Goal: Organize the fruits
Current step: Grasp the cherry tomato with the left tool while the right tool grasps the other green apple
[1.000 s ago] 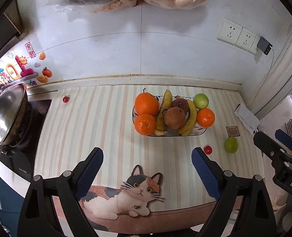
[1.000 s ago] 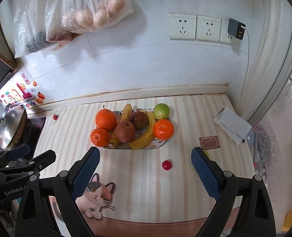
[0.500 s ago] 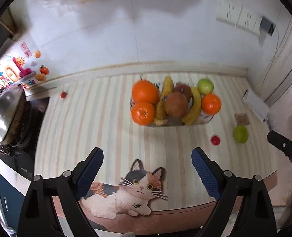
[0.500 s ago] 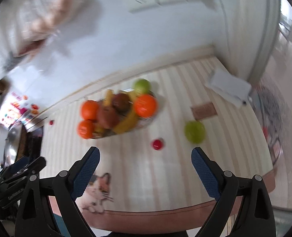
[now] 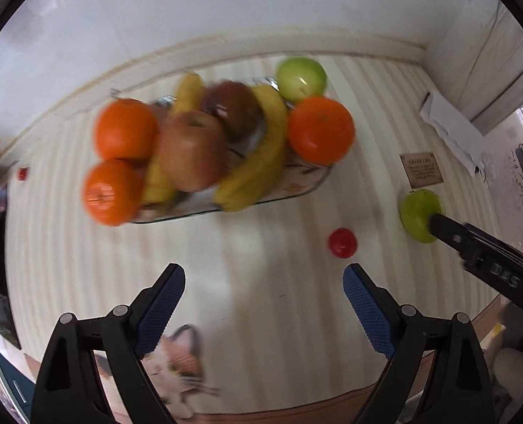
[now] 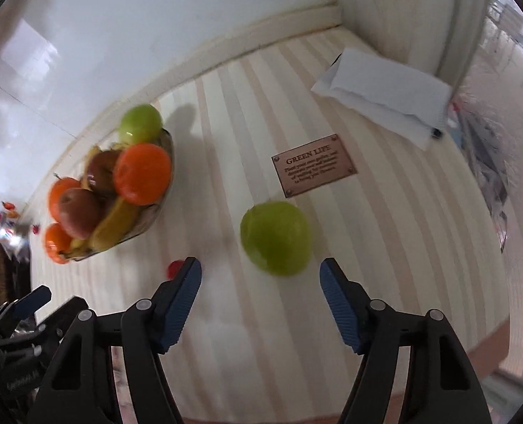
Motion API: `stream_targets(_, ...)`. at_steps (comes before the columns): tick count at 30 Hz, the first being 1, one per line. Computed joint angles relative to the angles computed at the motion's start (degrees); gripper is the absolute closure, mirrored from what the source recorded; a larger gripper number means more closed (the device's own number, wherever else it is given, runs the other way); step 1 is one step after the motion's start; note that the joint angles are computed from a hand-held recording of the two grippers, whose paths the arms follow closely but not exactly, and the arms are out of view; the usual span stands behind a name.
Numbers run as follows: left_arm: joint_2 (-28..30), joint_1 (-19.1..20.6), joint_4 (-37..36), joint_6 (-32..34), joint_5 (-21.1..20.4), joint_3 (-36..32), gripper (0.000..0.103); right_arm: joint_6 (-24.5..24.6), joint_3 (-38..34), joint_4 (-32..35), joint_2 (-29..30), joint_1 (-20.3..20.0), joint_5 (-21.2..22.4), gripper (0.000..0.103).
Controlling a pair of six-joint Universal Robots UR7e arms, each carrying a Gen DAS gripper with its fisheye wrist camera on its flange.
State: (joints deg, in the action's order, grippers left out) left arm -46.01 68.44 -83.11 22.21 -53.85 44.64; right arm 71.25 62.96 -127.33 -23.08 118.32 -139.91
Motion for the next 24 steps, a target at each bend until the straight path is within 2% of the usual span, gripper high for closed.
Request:
stream_targets(3, 1.0, 0.0, 1.6, -1.2, 0.0, 0.3, 0.011, -2.5, -0.3, -1.2, 0.6, -2.2, 1.6, 0.031)
stream_targets(5, 1.1, 0.0, 2.0, -1.3, 0.1, 1.1, 0.011, -3.4, -1.3, 0.2, 1.3, -2.8, 1.7, 0.041)
stream_targets(8, 1.5, 0.0, 2.8, -1.1, -0.3, 2.0, 0.015, -5.4, -0.2, -1.9, 1.3, -3.0, 0.9, 0.043)
stream_targets(10, 1.9, 0.0, 3.7, -1.1, -0.6, 2.3, 0.023, -4.9, 0.9, -2.1, 0.7, -2.8, 1.0, 0.043)
stream_targets(18, 2.5, -0.4, 3.3, 0.6, -0.3, 6.3, 0.024, 0.7, 10.1, -6.2, -3.6, -1.9, 1.5, 0.043)
stream_targets(23, 2.3, -0.8, 1.6, 1.9, -0.1, 9.0, 0.050, 2.3, 13.0, -7.3, -5.2, -1.5, 1.3, 0.043)
stream_targets(24, 1.7, -1.1, -0.2, 3.2, 0.0, 10.3, 0.060, 2.3, 12.9, -7.1, -5.1, -1.5, 1.3, 0.043)
